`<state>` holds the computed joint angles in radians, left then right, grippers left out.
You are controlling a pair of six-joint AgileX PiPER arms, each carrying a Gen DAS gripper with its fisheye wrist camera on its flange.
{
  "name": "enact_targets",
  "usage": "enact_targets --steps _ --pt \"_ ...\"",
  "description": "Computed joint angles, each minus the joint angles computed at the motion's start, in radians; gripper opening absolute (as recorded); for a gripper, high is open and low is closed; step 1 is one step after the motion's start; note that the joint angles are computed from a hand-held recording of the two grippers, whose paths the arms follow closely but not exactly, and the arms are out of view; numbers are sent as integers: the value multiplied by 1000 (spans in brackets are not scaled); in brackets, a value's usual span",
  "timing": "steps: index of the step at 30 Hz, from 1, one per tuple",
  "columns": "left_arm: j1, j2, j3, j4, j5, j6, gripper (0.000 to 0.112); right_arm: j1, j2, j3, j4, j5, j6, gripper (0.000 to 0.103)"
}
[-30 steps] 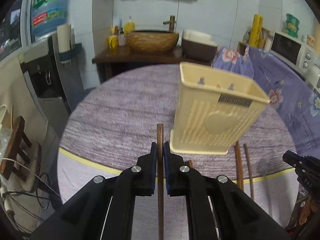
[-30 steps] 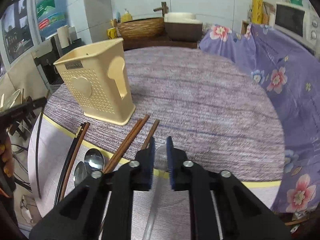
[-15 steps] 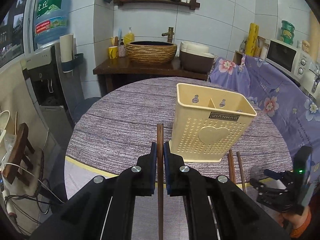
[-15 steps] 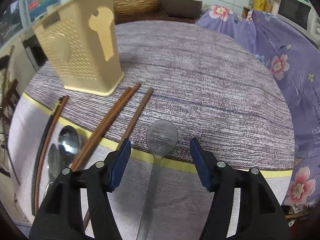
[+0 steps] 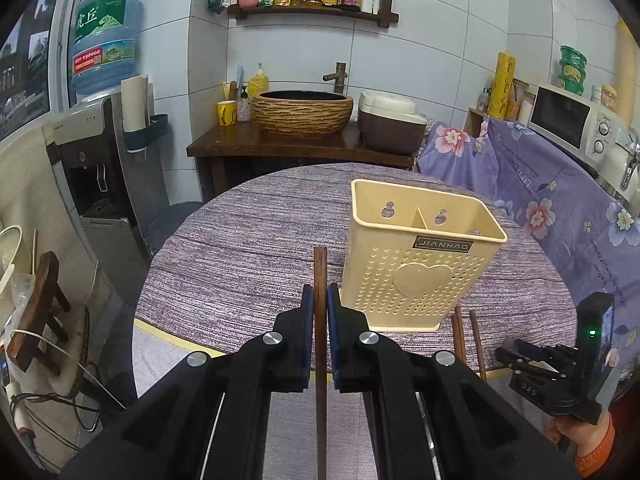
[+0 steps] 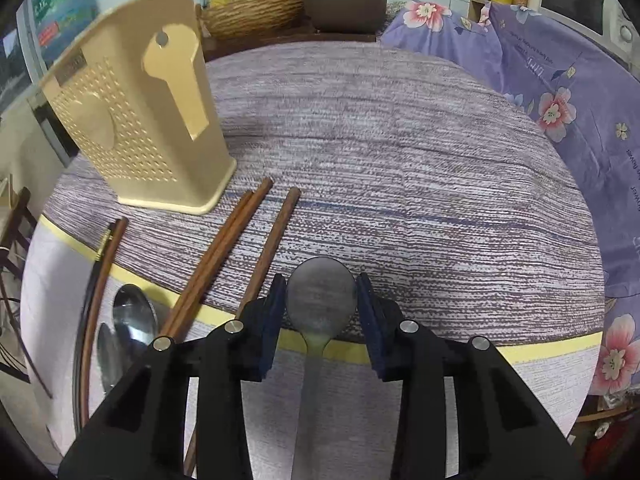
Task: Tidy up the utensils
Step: 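Carry the chopstick and spoon over the cream caddy and drop them in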
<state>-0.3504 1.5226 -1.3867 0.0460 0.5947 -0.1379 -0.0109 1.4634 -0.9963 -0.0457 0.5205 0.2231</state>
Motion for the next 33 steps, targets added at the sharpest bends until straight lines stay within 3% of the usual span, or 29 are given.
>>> enact_targets --steps 5,11,26,33 --pt "15 -29 2 -31 -6 28 8 -77 -153 10 226 47 -237 37" --pt "31 -66 10 -66 -25 56 8 -139 -273 -27 321 123 -355 37" --pt "56 -88 -3 -64 -32 51 8 -127 -288 -39 373 103 -439 37" --pt "82 -56 -127 -81 10 75 8 -102 -245 -160 370 133 -452 37"
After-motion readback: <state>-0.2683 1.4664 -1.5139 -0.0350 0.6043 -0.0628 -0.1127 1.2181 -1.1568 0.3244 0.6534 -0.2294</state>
